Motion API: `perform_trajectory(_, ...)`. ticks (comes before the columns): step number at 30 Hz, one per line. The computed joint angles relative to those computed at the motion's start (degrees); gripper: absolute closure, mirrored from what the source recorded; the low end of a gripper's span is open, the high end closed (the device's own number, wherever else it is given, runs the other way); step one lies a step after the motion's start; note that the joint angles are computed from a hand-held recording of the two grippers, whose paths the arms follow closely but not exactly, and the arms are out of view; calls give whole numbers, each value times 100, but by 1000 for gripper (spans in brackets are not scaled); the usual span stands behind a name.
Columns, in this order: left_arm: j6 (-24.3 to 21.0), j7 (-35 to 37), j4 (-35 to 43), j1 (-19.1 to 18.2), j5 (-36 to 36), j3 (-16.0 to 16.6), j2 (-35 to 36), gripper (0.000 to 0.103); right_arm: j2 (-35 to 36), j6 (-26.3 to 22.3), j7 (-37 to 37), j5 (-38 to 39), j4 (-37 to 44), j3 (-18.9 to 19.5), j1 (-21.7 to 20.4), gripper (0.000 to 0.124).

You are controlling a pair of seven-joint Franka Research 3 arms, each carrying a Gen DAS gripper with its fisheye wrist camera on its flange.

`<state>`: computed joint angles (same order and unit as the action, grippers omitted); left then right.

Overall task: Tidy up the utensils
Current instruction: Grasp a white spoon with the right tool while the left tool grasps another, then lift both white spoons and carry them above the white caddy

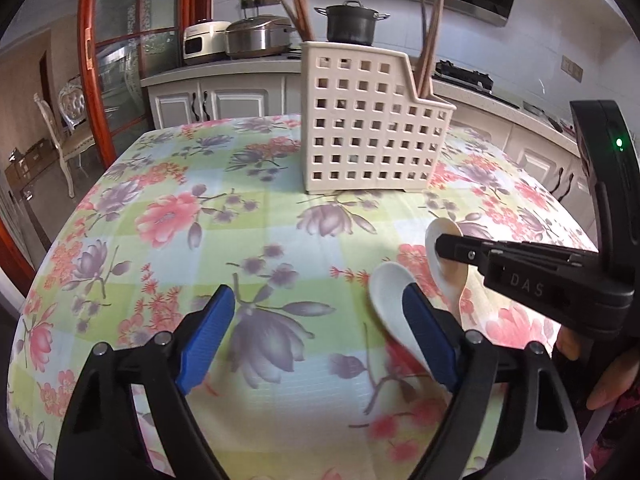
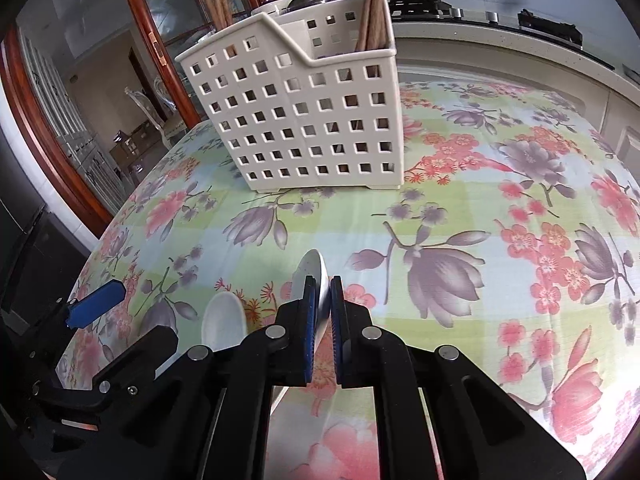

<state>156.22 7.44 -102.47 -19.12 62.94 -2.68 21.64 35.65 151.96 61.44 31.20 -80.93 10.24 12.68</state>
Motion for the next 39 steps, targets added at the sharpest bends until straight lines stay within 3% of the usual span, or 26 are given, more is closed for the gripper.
perform_trajectory(6,204,802,275,167,-857,-197,308,38,-155,138,-271,196,-231,79,-148,116)
perform_trajectory(13,381,1457,451,164,-1835,-189,568,55,-208,141,-469,336,-338,100,-206,116)
perform_trajectory(19,407,1880,588,37,-2197,-130,676,62,-250,129,-590,446,-409,110,-216,116)
perform_trajectory(21,362,2039,664,-5,-2275,-132,723,70,-271,134,-599,463,-436,103,-209,116)
perform_trajectory(23,316,2167,737,-42,-2339,-122,770,88,-280,135,-616,475,-449,99,-205,116)
perform_trajectory(24,333,2241,753,-32,-2392,-138,788,91,-275,126,-610,470,-439,88,-199,116)
perform_trajectory(28,451,2248,742,-116,-2411,-33,793,96,-278,122,-619,484,-441,82,-198,116)
perform_trajectory(39,601,1120,490,-463,-1406,449,440,98,-527,387,-999,736,-687,209,-268,116)
